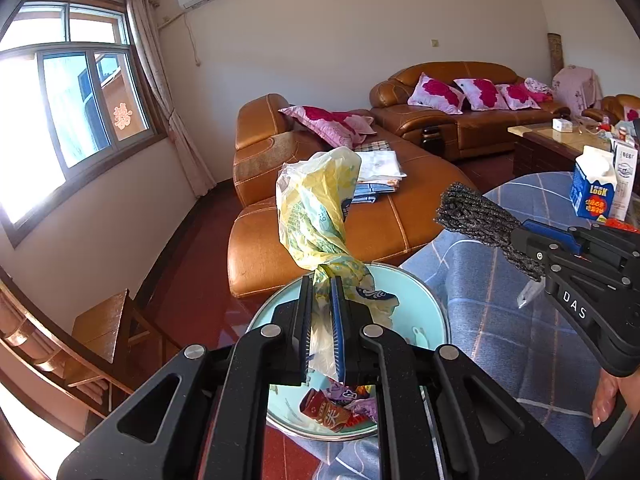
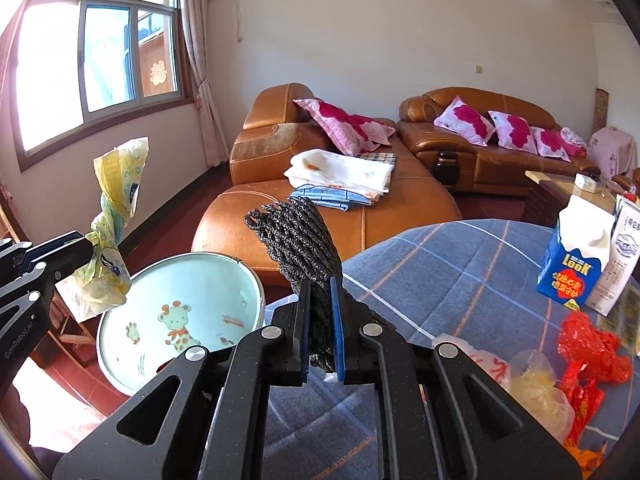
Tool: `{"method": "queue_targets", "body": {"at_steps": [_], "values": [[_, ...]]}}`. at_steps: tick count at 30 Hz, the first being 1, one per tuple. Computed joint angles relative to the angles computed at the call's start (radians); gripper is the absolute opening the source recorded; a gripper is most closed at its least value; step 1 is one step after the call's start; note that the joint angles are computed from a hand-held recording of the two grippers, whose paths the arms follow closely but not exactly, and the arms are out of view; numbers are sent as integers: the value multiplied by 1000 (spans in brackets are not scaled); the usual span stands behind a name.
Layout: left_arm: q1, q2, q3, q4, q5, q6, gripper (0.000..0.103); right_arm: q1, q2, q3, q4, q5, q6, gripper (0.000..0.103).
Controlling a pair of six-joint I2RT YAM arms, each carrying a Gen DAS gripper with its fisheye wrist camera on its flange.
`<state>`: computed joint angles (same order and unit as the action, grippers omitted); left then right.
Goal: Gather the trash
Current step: 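Carry the black scrubber and yellow bag over the light blue bin with both tools, then open both tools to drop the scrubber and yellow bag into the bin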
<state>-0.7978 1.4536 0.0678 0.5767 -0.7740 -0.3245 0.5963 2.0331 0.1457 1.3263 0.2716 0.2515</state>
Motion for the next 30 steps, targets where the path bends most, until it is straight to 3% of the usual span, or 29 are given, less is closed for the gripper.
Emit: {"method": "queue_targets", "body": {"at_steps": [11, 30], "values": [[108, -43, -19, -20, -2, 16, 9, 42, 25, 142, -119, -51, -67, 10], [160, 75, 22, 28, 29, 41, 10, 108, 74, 184, -100, -77, -153, 10]]}}
